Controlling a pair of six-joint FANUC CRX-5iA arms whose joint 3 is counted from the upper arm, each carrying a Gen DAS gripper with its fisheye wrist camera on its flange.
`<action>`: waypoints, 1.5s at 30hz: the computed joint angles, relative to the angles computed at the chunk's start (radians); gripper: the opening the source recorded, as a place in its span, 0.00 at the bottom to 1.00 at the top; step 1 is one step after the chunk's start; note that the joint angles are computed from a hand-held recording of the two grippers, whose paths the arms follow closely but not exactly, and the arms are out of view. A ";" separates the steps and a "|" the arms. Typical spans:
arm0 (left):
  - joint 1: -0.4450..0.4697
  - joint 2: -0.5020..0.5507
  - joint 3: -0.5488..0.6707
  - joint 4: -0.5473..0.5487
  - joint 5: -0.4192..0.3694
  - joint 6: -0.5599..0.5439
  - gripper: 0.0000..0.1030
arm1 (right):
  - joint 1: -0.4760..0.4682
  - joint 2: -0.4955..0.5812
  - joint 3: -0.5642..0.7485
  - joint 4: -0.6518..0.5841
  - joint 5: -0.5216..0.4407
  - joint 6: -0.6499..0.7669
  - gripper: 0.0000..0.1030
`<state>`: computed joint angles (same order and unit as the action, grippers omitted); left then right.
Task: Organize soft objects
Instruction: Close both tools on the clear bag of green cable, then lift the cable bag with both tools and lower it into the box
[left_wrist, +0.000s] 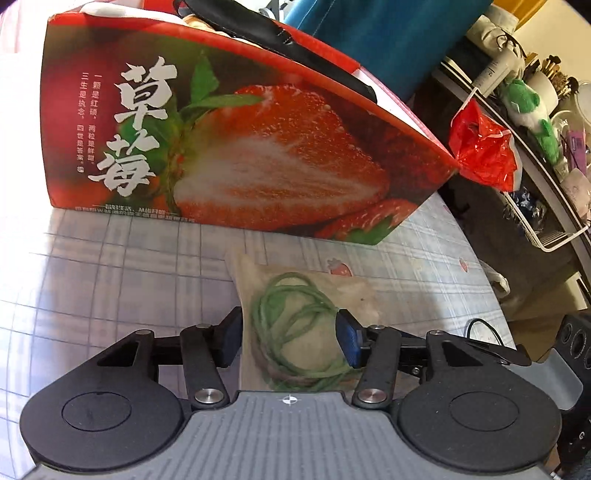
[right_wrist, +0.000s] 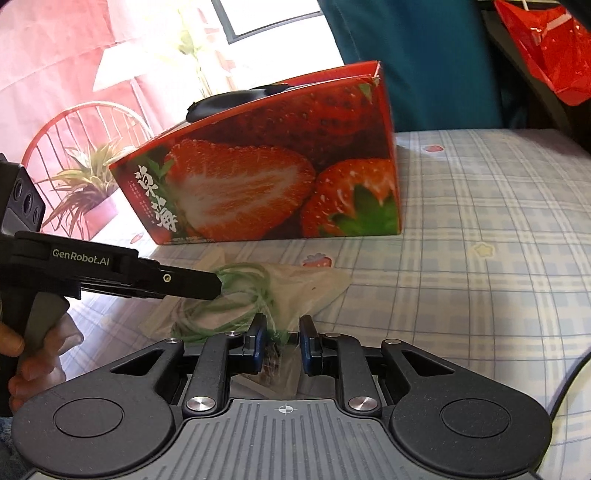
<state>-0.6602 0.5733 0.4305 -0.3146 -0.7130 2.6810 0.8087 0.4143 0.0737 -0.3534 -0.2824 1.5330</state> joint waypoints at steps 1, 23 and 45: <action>-0.007 0.009 0.023 -0.016 -0.030 0.008 0.42 | 0.000 -0.001 -0.002 -0.002 0.002 0.002 0.17; -0.014 -0.141 -0.173 -0.133 0.119 0.170 0.19 | 0.023 -0.033 -0.038 0.062 0.078 -0.038 0.15; 0.047 -0.117 0.149 -0.236 -0.125 -0.065 0.20 | -0.038 0.162 0.485 0.076 -0.121 0.101 0.15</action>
<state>-0.6131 0.4559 0.5800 -0.5511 -0.8380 2.6164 0.7702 0.5762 0.5586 -0.2779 -0.4034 1.6340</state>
